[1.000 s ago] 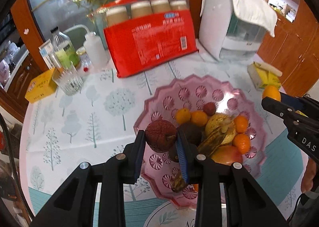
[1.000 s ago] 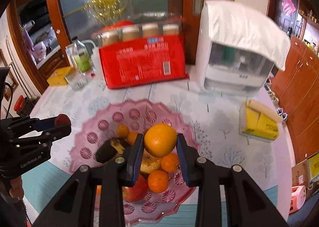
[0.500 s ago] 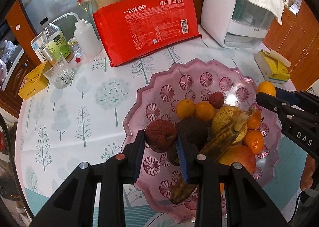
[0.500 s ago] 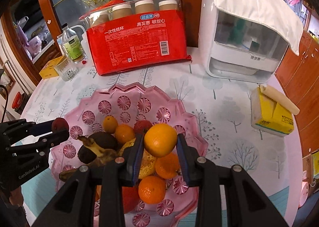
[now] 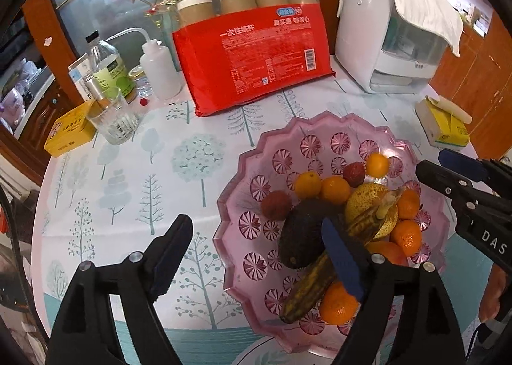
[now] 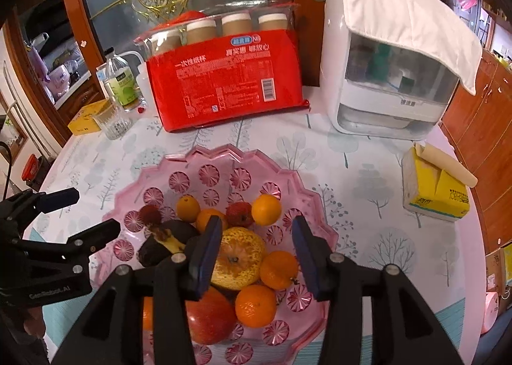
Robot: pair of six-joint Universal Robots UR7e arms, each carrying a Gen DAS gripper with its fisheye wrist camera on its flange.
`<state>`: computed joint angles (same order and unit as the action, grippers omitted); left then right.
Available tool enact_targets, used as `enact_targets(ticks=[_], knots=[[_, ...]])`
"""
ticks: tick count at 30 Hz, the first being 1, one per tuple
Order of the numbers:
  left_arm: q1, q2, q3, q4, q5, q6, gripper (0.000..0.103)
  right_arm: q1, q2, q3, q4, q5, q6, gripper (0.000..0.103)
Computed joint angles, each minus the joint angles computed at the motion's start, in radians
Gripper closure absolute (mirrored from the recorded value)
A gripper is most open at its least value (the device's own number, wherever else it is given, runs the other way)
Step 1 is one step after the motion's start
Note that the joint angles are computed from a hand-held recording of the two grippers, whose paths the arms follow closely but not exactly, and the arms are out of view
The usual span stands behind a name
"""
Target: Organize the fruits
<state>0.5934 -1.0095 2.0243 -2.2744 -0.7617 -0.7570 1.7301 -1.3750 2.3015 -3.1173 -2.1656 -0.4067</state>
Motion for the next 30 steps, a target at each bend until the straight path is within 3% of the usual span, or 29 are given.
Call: enact_targets(ticks=[12,18,30], knots=[[-0.079,-0.096,0.032,0.119,0.026,-0.126,0.006,0.056,-0.071,0.024,0.055,0.024,0.050,0.056],[-0.145,-0.157,0.057,0.219,0.028,-0.226,0.006,0.094,-0.122,0.050,0.101,0.027,0.094,0.055],[-0.317,-0.348,0.169,0.367,-0.031,-0.433,0.006,0.264,-0.264,0.165,0.183,-0.085,0.262,0.039]])
